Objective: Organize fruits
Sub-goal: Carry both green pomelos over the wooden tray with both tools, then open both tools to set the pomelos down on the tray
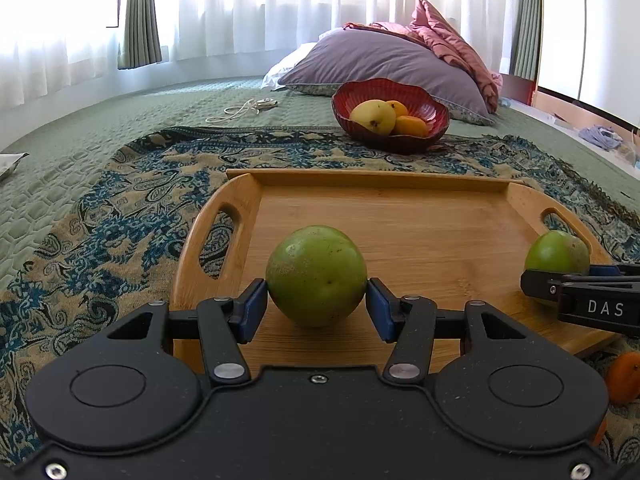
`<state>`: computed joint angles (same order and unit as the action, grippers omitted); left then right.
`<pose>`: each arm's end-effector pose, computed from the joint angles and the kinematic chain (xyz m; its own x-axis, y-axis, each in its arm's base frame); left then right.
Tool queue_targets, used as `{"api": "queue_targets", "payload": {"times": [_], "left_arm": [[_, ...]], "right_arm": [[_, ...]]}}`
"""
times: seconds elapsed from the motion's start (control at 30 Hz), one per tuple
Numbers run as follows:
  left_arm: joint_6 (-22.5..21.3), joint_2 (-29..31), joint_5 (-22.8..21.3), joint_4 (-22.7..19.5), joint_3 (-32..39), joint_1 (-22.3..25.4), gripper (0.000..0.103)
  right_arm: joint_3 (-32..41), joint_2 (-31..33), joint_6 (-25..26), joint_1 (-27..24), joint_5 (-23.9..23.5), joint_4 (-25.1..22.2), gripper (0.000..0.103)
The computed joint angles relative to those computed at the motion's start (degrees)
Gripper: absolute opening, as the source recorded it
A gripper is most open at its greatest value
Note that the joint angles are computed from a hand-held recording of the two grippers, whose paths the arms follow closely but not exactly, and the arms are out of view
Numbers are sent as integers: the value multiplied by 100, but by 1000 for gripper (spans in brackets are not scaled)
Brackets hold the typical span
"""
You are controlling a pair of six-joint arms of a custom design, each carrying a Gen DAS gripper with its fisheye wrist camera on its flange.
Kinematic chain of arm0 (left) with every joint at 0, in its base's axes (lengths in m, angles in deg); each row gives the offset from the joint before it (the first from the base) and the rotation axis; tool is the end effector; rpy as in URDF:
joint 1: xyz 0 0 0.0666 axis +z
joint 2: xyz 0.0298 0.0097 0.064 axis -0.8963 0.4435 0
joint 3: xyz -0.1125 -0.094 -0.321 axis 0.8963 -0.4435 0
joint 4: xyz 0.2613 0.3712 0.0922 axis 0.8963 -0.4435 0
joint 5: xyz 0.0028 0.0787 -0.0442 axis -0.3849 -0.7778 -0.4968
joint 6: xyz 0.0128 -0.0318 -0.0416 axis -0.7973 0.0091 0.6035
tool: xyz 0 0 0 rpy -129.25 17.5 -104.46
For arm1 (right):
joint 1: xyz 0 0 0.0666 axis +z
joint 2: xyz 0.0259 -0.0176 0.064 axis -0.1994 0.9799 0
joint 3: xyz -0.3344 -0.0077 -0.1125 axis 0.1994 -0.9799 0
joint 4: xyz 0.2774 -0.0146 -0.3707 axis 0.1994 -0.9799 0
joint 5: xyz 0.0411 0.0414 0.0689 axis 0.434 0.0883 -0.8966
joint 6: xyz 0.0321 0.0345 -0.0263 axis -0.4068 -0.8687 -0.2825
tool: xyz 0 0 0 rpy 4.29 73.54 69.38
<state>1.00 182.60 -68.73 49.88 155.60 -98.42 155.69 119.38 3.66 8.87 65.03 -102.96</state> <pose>0.5802 -0.3862 0.2588 -0.5569 0.0511 -0.8290 0.1112 0.9937 -0.0135 0.5696 0.2013 0.2627 -0.6252 0.0941 -0.7747 0.0440 0.9954 0.0855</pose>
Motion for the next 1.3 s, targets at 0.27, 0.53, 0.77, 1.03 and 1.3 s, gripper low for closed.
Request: {"api": "queue_targets", "payload": {"times": [0.27,0.53,0.77,1.03,1.3], "left_arm": [[-26,-1,3,3,-5,1,52],[-160,-31,-42,-56,-30,-20,54],[-145,-143,-113,-118,-134,-34,70],[-66,-517,-4,77,-562,-74,87],[-77,-923,14,296,-1037,-183,92]], "right_arm": [[15,7,56,11,16,-36,60],[-26,-35,132,2,-75,-47,69],[-142,-132,234,9,-122,-26,74],[-424,-401,86,-14,-206,72,88],[-957,-865,110,74,-115,417,92]]}}
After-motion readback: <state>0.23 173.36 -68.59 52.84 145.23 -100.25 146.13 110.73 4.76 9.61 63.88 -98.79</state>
